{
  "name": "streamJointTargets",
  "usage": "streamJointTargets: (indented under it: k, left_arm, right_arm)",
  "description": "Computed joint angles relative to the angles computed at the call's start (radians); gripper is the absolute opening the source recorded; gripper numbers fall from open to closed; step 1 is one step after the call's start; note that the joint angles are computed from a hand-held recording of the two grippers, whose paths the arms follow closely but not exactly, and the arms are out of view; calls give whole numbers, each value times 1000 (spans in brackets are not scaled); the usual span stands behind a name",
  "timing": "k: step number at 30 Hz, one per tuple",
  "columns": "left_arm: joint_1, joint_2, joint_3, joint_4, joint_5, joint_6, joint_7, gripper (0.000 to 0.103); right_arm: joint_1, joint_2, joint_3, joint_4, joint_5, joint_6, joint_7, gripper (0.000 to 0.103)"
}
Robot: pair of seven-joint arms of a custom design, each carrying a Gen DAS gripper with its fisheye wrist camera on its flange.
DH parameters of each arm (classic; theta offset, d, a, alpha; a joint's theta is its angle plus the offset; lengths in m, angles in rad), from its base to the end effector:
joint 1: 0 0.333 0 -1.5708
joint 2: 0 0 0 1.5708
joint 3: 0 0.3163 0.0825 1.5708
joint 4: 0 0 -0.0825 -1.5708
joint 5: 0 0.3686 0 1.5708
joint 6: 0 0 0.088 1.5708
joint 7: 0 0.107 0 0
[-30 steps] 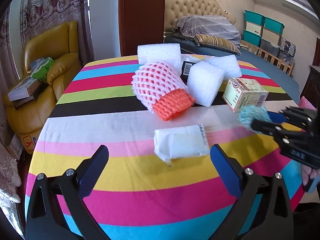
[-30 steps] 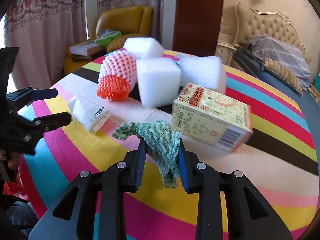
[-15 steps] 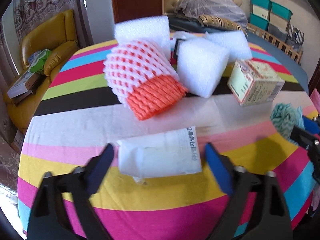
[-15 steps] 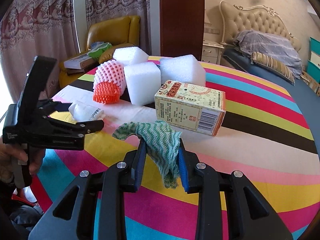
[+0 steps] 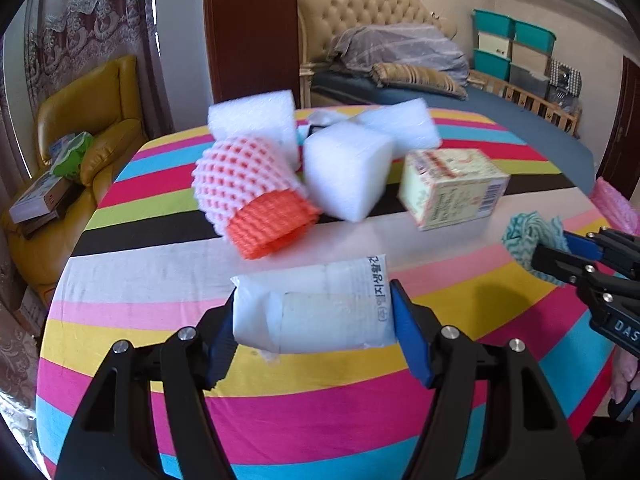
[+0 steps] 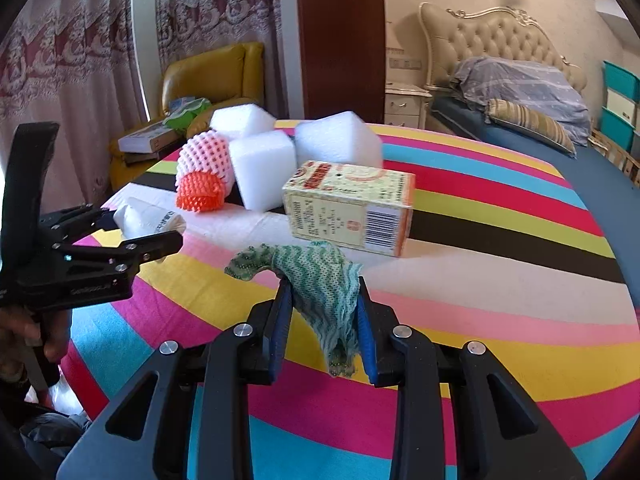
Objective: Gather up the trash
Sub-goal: 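Carry the cloth and tissue packet toward the pink wastebasket with both tools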
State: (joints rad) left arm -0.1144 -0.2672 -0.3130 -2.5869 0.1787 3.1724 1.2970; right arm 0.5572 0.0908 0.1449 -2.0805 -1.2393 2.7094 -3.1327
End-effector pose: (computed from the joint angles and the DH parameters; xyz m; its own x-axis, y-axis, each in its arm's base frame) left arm 0.4111 -0.2109 0.4567 -0.3500 -0.9367 -0.0068 -0.6220 0.2378 -0.7461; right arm 0.4213 0.3977 0.4350 0.1569 -0.9873 -0.0258 -0.6256 -0.0792 -0.7761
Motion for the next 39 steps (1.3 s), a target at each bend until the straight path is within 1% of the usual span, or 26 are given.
streamJointTargets:
  k: [2, 3, 5, 7, 8, 10, 11, 13, 14, 16, 19, 20, 21, 23, 25, 27, 28, 29, 30, 31, 32, 34, 35, 36, 37, 39]
  left_arm:
    - [-56, -11, 33, -17, -26, 26, 7, 67]
    - [-65, -16, 30, -24, -34, 42, 6, 67]
    - [-54, -26, -3, -36, -40, 74, -4, 67]
    - [-98, -37, 12, -52, -54, 109, -1, 67]
    - [-107, -38, 11, -53, -60, 127, 1, 67]
    - [-87, -39, -33, -50, -71, 158, 4, 67]
    - [-85, -39, -42, -53, -76, 173, 10, 67]
    - [-34, -38, -122, -47, -103, 204, 19, 67]
    - [-29, -31, -134, -40, -113, 210, 26, 67]
    - [-50, -6, -139, -15, -124, 222, 38, 67]
    - [-35, 24, -192, 24, -150, 225, 82, 67]
    - [-29, 39, -222, 41, -158, 229, 102, 67]
    - [-31, 53, -231, 53, -165, 232, 117, 67]
    - [-10, 76, -290, 78, -201, 238, 159, 67]
    - [53, 103, -400, 106, -269, 256, 221, 67]
    - [80, 133, -461, 137, -317, 263, 267, 67]
    - [78, 155, -479, 160, -346, 260, 295, 67]
    - [40, 177, -474, 183, -446, 257, 389, 67]
    - [-33, 208, -442, 216, -571, 253, 509, 67]
    - [-121, 242, -388, 258, -651, 246, 592, 67]
    - [-208, 263, -321, 288, -716, 239, 661, 67]
    - [-382, 325, -220, 401, -982, 209, 930, 67]
    - [-470, 345, -150, 443, -1041, 186, 993, 67]
    - [-557, 359, -68, 468, -1032, 163, 986, 68]
    - [-644, 377, 17, 492, -981, 139, 939, 68]
    - [-765, 416, 135, 538, -899, 108, 862, 68]
  right_arm:
    - [-1, -18, -1, -17, -21, -2, 32, 30]
    - [-2, -29, 0, -24, -40, -7, 59, 30]
    - [-7, -47, 6, -40, -68, -9, 94, 30]
    - [-14, -71, 14, -60, -98, -22, 132, 30]
    - [-18, -83, 19, -70, -114, -30, 152, 30]
    - [-27, -115, 30, -99, -156, -45, 210, 30]
    - [-33, -129, 36, -111, -169, -52, 232, 30]
    - [-43, -167, 48, -145, -187, -75, 267, 30]
    - [-49, -189, 54, -165, -188, -87, 276, 30]
    - [-60, -220, 68, -191, -178, -112, 278, 30]
    - [-79, -280, 84, -244, -167, -146, 289, 30]
    - [-86, -296, 90, -257, -163, -154, 295, 30]
    - [-93, -321, 94, -279, -159, -162, 302, 30]
    - [-109, -374, 104, -325, -145, -183, 312, 30]
    - [-124, -416, 114, -363, -123, -199, 309, 30]
    - [-140, -463, 124, -402, -103, -213, 308, 30]
    - [-148, -492, 128, -426, -91, -220, 305, 30]
    - [-157, -512, 134, -443, -81, -226, 300, 30]
    - [-164, -538, 139, -464, -67, -235, 294, 30]
    - [-172, -569, 142, -489, -53, -240, 290, 30]
    - [-181, -592, 146, -505, -41, -243, 287, 30]
    - [-195, -654, 156, -553, -4, -260, 277, 30]
    - [-203, -688, 159, -580, 18, -269, 271, 30]
    - [-212, -714, 162, -600, 34, -270, 266, 30]
    - [-219, -752, 160, -630, 55, -271, 258, 30]
    - [-235, -819, 160, -680, 93, -277, 239, 30]
